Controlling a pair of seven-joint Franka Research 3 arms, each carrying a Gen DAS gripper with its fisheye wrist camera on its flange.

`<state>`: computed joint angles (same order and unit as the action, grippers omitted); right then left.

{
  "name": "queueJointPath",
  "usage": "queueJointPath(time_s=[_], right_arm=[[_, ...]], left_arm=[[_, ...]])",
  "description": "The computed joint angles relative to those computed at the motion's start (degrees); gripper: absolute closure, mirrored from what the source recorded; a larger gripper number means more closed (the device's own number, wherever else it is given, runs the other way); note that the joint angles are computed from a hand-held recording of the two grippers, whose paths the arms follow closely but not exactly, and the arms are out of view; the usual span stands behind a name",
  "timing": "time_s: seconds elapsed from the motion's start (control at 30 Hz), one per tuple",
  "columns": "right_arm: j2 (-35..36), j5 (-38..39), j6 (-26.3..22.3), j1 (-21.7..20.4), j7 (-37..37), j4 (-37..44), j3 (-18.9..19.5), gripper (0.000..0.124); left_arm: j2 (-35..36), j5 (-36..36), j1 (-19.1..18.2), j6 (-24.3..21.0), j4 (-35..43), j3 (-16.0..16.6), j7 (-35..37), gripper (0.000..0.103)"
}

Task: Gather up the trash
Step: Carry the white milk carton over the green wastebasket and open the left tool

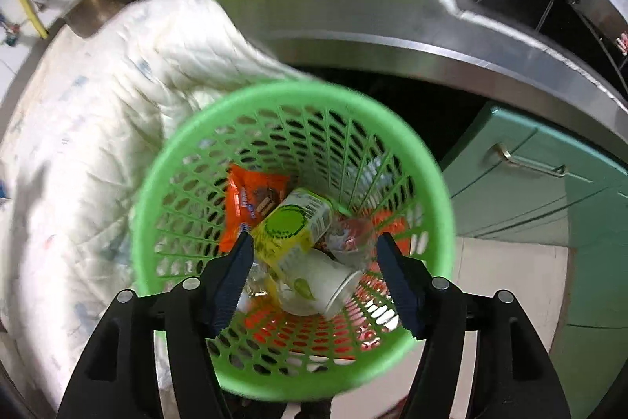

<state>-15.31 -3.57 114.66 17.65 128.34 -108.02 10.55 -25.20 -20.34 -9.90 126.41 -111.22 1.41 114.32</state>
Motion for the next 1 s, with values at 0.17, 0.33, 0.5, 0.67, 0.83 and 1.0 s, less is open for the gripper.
queueJointPath(time_s=[0.17, 0.33, 0.5, 0.67, 0.83, 1.0], right_arm=[[-9.2, 0.9, 3.0, -0.6, 1.6, -5.0, 0.6, 0.049], [-17.6, 1.4, 2.8, -2.4, 3.7, -8.6, 2.5, 0.042], [-24.0, 0.7, -0.2, -4.6, 4.7, -11.1, 4.8, 0.041], [-27.0, 2.2, -1.0, -5.2, 4.9, -12.2, 5.9, 0.041], [-28.2, 3.3, -0.4, -5.8, 5.6, -12.4, 6.8, 0.041], [-27.7, 3.8, 0.4, -5.8, 5.2, -11.5, 7.4, 0.041]], left_arm=[[0.8, -0.7, -3.1, 0.9, -0.3, -3.6, -1.3, 0.033], [2.7, 0.2, -5.9, 0.3, 0.2, -6.4, -3.2, 0.033], [5.3, 2.4, -7.4, -0.8, 1.4, -8.9, -6.6, 0.032], [8.3, 2.5, -8.2, -3.7, 4.0, -10.1, -9.7, 0.032], [8.9, 1.9, -8.5, -4.3, 4.3, -10.7, -10.9, 0.031], [8.3, 1.1, -8.6, -4.4, 3.7, -10.5, -11.2, 0.029]])
